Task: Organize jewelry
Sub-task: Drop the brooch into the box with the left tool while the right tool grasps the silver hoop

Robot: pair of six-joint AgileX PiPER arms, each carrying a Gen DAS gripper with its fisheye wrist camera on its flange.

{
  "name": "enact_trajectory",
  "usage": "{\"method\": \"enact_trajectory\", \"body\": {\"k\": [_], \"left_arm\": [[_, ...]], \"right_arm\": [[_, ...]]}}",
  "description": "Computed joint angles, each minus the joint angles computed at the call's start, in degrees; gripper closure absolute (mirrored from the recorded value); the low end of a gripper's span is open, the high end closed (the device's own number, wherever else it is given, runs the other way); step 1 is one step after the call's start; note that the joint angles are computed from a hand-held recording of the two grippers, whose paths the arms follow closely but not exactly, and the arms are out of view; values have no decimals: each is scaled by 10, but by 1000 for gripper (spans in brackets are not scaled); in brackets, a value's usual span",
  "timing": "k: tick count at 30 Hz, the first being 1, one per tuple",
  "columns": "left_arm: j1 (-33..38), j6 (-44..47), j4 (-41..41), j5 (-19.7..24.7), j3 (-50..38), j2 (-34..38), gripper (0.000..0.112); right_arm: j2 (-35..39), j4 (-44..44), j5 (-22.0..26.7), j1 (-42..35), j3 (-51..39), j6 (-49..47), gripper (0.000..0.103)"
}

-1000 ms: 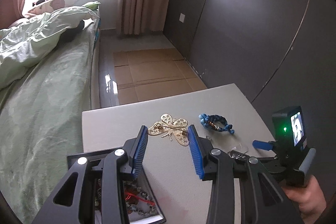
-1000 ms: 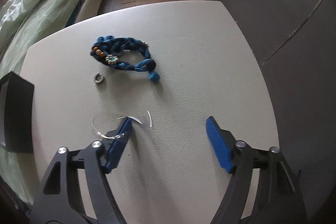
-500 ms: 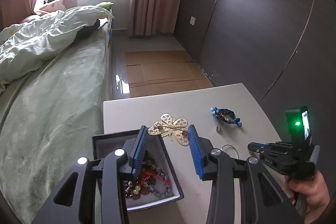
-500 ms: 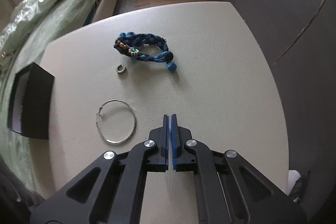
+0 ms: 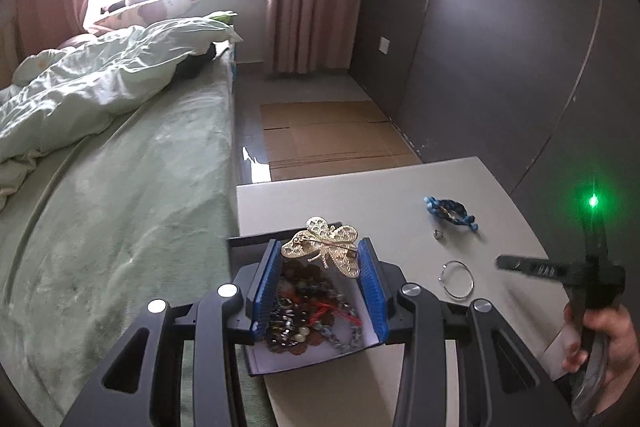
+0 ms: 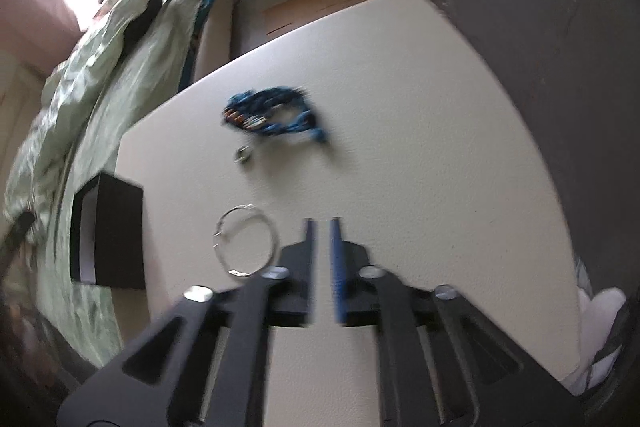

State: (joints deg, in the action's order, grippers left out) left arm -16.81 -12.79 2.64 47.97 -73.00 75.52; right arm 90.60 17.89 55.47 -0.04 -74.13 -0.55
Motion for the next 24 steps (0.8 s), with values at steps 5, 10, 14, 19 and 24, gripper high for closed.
{"method": "enact_trajectory", "body": {"k": [5, 10, 14, 19, 24], "left_arm": [[27, 28, -27, 1, -1, -3, 75], [58, 72, -66, 14, 1, 7, 75], [75, 108, -100, 23, 7, 18, 75], [90, 134, -131, 28, 12, 37, 75], [109, 154, -165, 43, 4, 51, 69]], "right_arm": [[-7, -79, -48, 77, -1, 42, 17], [23, -149, -57, 139, -12, 79, 17], [46, -203, -63, 173, -15, 106, 22], [58, -211, -69, 185, -11, 99, 45], [63, -210, -72, 190, -15, 100, 53]]}}
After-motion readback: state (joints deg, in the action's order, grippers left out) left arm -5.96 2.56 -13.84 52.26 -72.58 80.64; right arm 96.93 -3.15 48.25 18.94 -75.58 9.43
